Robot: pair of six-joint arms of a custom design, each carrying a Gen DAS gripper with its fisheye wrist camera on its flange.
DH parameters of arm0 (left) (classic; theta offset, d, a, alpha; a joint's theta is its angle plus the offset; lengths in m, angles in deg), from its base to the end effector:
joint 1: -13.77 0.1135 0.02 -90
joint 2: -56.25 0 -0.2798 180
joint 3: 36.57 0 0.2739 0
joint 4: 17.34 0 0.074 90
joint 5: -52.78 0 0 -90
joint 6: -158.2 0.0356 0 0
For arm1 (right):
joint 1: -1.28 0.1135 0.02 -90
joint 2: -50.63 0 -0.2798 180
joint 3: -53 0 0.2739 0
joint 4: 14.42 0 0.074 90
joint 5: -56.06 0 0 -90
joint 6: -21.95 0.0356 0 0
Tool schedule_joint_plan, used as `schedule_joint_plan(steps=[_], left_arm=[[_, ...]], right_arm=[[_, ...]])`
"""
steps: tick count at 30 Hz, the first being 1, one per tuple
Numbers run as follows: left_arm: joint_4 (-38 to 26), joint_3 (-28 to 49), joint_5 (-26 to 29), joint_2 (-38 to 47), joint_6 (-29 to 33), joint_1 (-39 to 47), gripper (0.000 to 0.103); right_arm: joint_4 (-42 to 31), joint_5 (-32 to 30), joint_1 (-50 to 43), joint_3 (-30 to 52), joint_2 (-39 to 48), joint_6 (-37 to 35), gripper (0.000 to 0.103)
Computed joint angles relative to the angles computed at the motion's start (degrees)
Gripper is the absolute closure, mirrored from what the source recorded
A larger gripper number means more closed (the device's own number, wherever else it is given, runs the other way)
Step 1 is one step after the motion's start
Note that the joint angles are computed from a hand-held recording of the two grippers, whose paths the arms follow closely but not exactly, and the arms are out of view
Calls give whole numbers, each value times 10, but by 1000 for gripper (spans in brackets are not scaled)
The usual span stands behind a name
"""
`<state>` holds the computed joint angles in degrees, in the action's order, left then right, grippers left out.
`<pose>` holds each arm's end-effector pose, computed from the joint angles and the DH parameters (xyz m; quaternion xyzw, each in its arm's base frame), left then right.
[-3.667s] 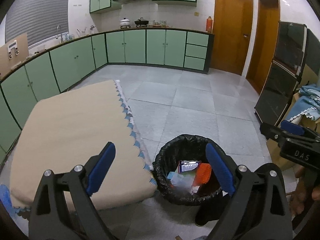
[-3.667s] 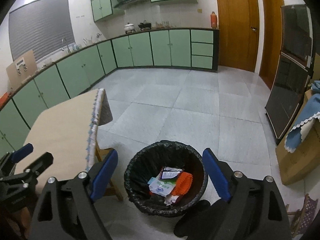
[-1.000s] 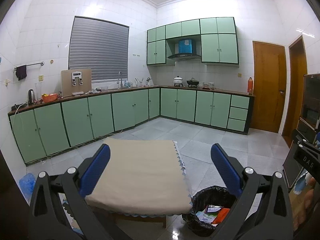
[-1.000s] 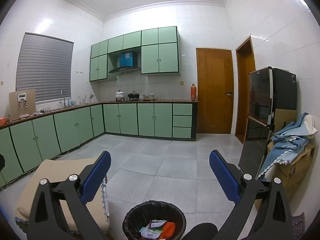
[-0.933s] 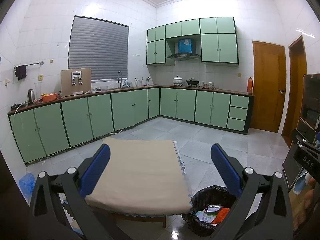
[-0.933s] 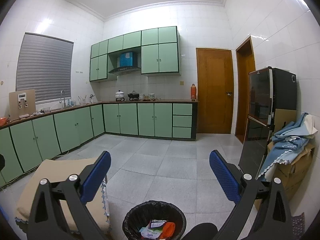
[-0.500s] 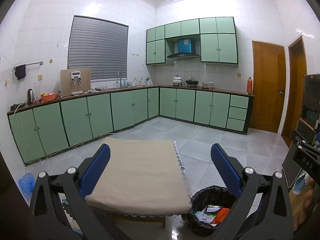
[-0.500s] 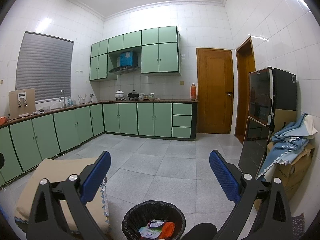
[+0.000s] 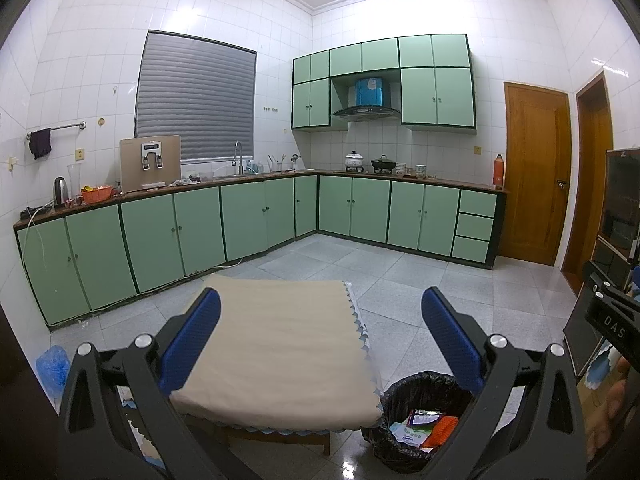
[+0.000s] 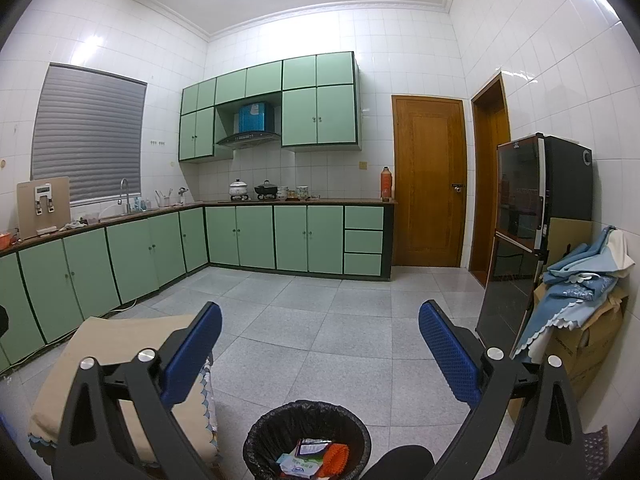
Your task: Collect trash
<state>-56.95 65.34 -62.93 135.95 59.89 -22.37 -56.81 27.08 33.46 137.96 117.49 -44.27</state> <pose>0.2714 -0.1791 0.4606 0.0611 0.7943 -0.0523 0.6021 0.2312 0.1087 0.4183 0.2217 0.7420 -0.1573 0.6129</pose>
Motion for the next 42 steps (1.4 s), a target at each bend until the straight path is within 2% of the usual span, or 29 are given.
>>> schedule_joint_plan(steps=[42], left_arm=[[-2, 1, 12, 0, 1, 8, 6]], right_arm=[[1, -12, -13, -17, -18, -4, 6]])
